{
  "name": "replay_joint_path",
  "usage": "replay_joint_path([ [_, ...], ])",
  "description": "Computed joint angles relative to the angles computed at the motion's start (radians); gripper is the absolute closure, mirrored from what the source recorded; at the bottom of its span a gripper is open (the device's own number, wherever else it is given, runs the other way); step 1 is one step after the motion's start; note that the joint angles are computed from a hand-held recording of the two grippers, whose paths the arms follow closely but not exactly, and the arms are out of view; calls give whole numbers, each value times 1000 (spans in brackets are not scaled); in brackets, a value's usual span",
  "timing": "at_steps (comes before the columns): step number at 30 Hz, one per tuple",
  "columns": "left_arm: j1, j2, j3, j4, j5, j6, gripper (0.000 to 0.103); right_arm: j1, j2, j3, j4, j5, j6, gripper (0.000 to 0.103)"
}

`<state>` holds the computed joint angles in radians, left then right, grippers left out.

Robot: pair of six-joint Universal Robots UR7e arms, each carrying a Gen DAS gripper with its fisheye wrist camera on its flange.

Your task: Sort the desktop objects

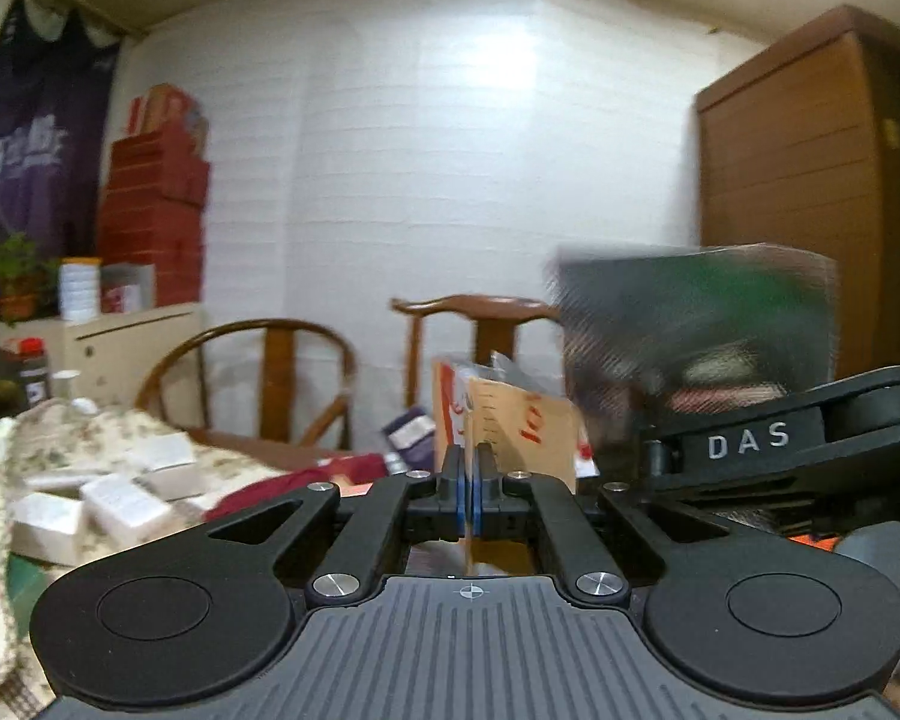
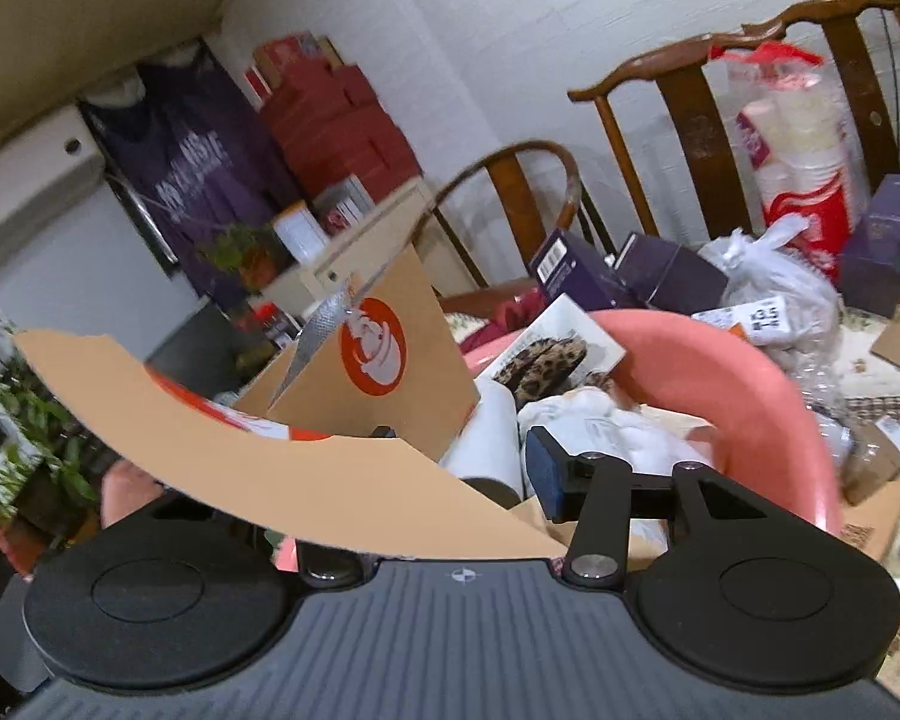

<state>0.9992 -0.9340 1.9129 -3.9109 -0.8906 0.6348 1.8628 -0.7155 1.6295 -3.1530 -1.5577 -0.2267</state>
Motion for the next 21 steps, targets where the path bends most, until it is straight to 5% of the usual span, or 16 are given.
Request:
replay_joint_path([
  [1,11,7,-18,2,9,9,103,6,19,-24,15,-16,-1,45],
  [4,33,14,-56,15,30,24,81,21,70,-91,39,-69,-11,41],
  [10,66,6,-82,60,60,16,76,29,97,-144,96,-92,-46,40],
  [12,74,-8,-76,60,58,8,85,31,94,-141,78,-100,-60,33],
  [17,78,-50,-49,70,64,9,76,21,47,-101,46,-59,-38,23],
  [21,54,-50,-31,-27,100,110,59,33,26,-90,53,-74,-60,23],
])
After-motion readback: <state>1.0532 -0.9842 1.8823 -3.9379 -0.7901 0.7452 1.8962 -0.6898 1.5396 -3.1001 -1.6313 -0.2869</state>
